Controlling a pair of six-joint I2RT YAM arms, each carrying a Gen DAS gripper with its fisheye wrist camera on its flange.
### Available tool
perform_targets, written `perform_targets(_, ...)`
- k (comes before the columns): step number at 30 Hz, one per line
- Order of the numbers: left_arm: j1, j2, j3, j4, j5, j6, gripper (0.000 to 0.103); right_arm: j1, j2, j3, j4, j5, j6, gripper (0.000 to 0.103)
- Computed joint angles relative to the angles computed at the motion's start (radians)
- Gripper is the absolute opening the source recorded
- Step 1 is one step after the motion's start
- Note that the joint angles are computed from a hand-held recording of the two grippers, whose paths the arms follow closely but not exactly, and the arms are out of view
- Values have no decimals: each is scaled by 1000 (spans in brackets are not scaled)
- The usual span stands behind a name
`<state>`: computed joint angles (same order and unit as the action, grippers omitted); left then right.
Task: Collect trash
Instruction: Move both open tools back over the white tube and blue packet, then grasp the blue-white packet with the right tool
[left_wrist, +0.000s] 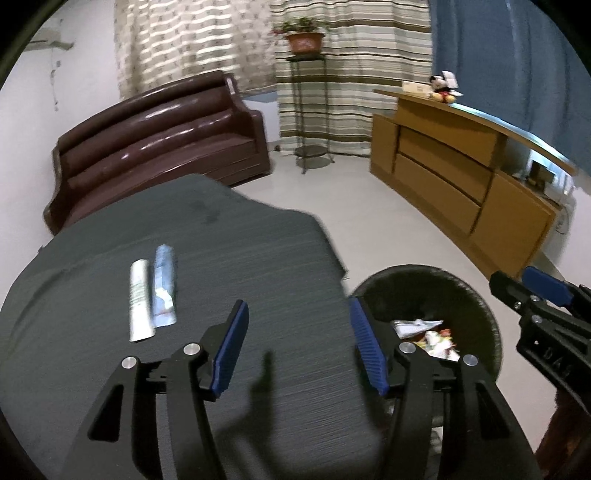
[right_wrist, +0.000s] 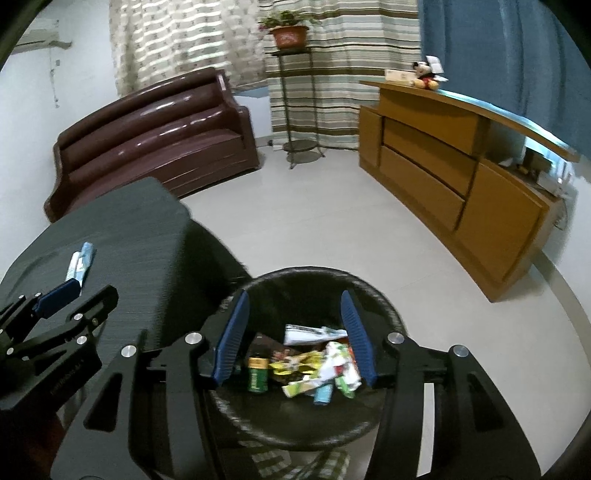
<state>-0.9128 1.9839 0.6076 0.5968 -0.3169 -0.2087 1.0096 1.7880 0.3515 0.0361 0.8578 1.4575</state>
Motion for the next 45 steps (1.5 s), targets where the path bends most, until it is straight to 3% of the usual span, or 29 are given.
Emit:
perform_targets(18, 418, -57, -149, 92, 95, 83, 61, -89, 208, 403, 148, -141, -466, 51)
perform_targets(29, 626, -44, -156, 124, 155, 141, 61, -120, 382, 720, 58, -227, -614, 51)
perform_targets(37, 705, -25, -109, 82, 192, 151, 61, -149, 480, 899, -56, -287, -660, 50)
perform_targets(43, 716, -5, -82, 65, 223, 149, 62, -176, 542, 995, -140, -355, -665, 36)
perform_targets(45, 722, -1, -79, 65, 235, 152, 63, -178, 556, 1014, -159, -362, -666, 25)
